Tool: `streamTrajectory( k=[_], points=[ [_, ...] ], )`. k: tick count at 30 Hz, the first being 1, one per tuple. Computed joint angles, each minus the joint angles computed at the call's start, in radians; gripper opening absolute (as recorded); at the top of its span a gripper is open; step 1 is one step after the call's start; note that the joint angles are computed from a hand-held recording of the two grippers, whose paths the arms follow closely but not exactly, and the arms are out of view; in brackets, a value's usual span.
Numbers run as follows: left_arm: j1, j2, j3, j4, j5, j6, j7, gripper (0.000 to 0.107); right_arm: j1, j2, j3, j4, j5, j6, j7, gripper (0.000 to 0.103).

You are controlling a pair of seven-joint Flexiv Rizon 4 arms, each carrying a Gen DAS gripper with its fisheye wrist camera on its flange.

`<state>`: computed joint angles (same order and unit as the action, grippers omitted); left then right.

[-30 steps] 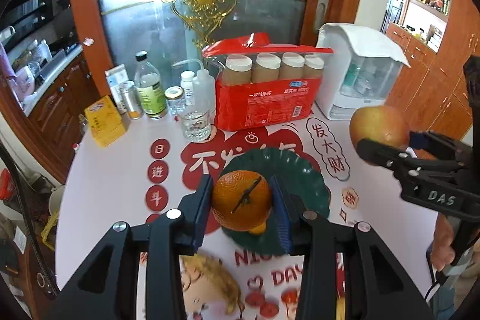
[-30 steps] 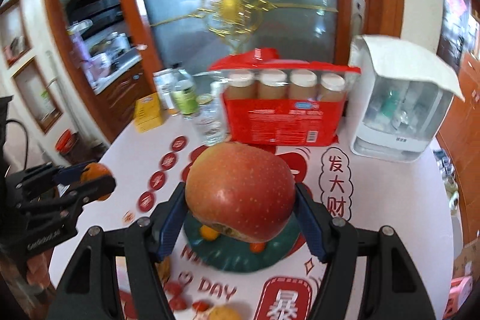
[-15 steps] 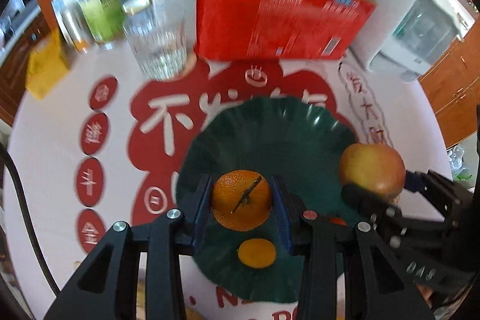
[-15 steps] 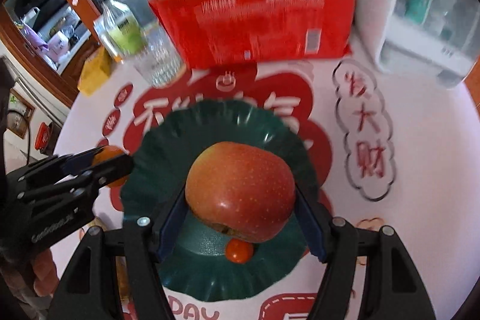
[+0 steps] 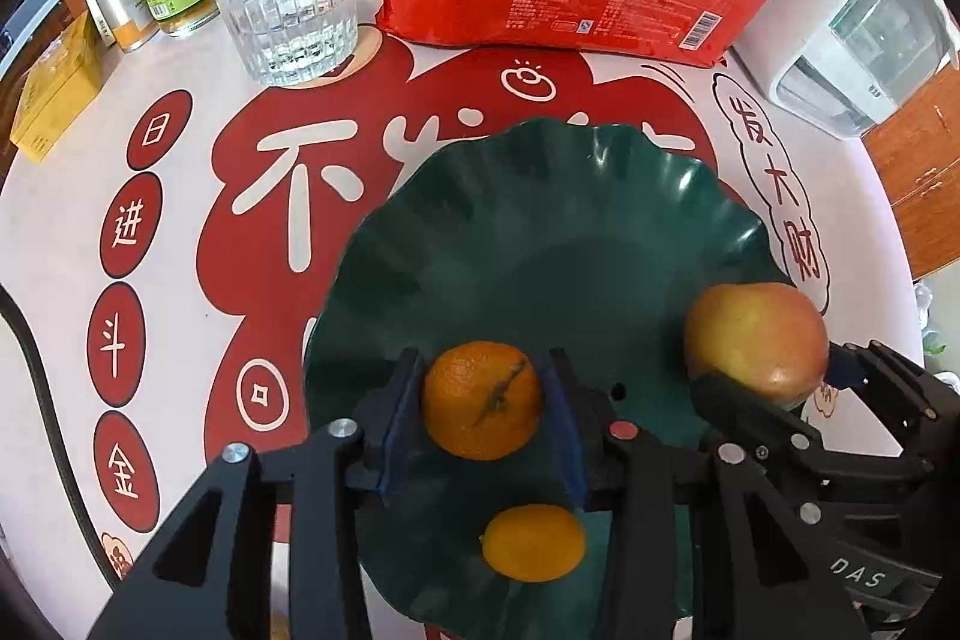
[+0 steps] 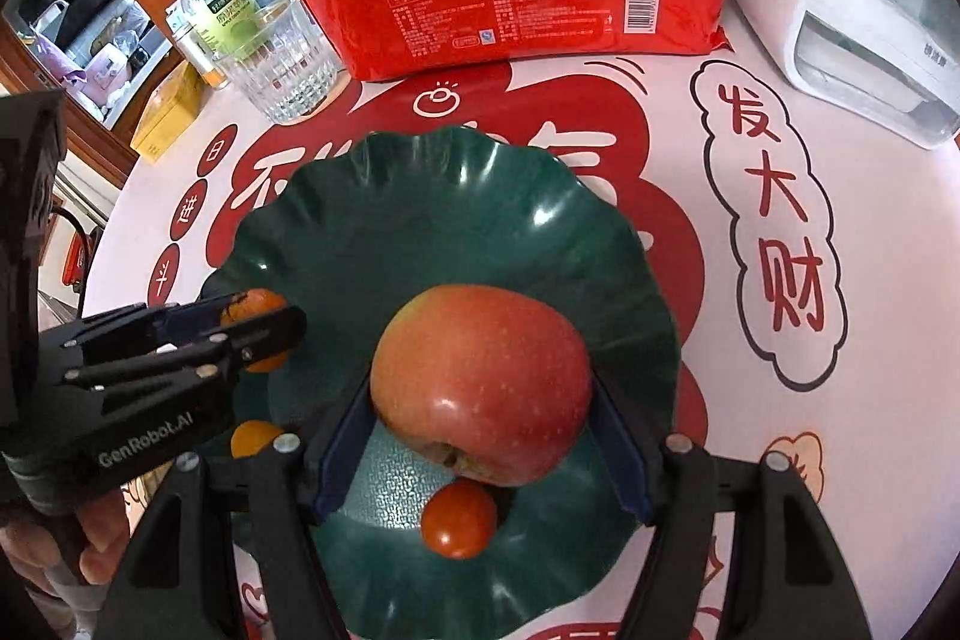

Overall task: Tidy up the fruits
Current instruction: 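Set the mandarin and apple on the plate and open both grippers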

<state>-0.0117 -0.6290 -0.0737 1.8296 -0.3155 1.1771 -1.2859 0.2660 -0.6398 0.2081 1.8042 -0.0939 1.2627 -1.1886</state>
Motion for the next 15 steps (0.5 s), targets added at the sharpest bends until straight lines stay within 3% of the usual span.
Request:
streamTrajectory(
  k=[1, 2, 5, 15],
  points=[
    [-0.001, 0.0, 0.001, 0.002, -0.001, 0.005, -0.003, 0.064, 0.003, 0.002, -0.003, 0.0, -0.004, -0.007, 0.0, 0.07],
    [-0.002, 0.004, 0.003, 0.009, -0.001, 0.019, -0.008, 0.071, 0.007, 0.005, -0.007, 0.002, -0.009, -0.013, 0.001, 0.07],
    [0.01, 0.019, -0.008, 0.028, -0.013, 0.038, -0.01, 0.076, 0.017, 0.019, -0.02, 0.016, -0.017, 0.002, 0.014, 0.071],
    [0.023, 0.121, -0.018, 0.118, -0.035, 0.086, 0.013, 0.08, 0.02, 0.104, -0.027, 0.077, -0.031, 0.028, 0.036, 0.072]
  ],
)
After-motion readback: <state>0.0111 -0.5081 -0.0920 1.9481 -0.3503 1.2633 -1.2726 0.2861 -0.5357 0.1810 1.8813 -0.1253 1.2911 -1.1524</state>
